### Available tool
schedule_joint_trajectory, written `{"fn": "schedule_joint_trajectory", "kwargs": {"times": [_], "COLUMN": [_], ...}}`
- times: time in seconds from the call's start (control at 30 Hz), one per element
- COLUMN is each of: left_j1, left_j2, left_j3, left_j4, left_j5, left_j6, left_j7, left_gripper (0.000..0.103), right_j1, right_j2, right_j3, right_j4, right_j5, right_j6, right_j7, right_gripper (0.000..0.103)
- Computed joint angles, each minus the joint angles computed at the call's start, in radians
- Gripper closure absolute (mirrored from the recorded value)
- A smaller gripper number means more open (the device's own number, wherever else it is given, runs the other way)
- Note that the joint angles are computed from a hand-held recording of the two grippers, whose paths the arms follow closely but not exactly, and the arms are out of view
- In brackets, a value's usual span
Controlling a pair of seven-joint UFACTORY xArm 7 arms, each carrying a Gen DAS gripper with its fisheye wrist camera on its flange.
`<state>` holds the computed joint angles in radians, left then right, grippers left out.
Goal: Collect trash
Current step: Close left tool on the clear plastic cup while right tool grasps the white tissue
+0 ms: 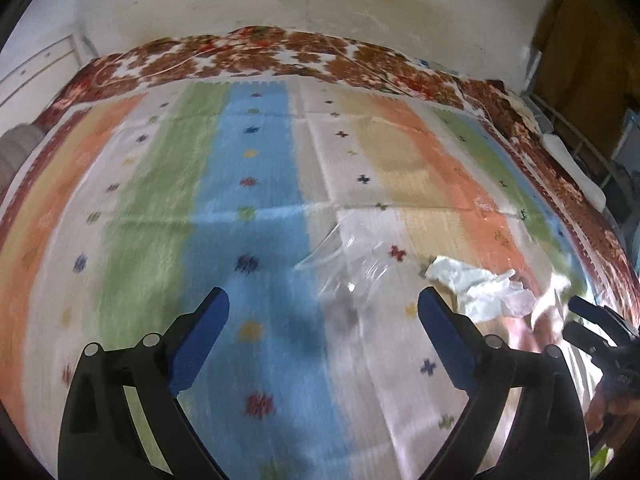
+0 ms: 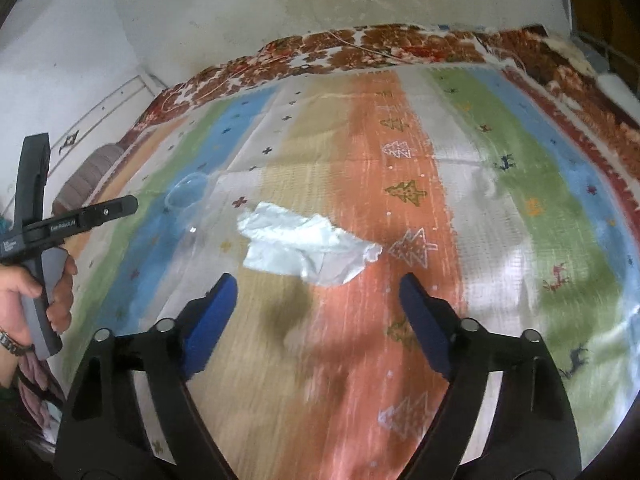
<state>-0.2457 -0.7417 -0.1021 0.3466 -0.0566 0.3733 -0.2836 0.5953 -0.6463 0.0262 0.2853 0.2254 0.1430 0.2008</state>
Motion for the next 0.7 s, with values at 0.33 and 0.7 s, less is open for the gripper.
{"fn": "schedule_joint_trajectory", "kwargs": {"times": [0.33, 0.7], "left_j1": [-0.002, -0.051], "left_j2": [0.275, 0.265], "left_j3": [-0.002, 0.026], "left_j4": [0.186, 0.119], "left_j5": [0.059, -0.069], "left_j6": [0.015, -0.079], "left_j7": [0.134, 0.170], "left_gripper": [0.037, 0.098], "right_j1": [0.212, 0.498], "right_j2": [0.209, 0.199], "right_j3": [-0.217, -0.458], "right_j4": [0.085, 0.084], "right_j5": [0.188, 0.491], "right_j6": [-0.035, -0.146], "right_j7": [-0.202, -0.444], "right_gripper": [0.066, 0.102]}}
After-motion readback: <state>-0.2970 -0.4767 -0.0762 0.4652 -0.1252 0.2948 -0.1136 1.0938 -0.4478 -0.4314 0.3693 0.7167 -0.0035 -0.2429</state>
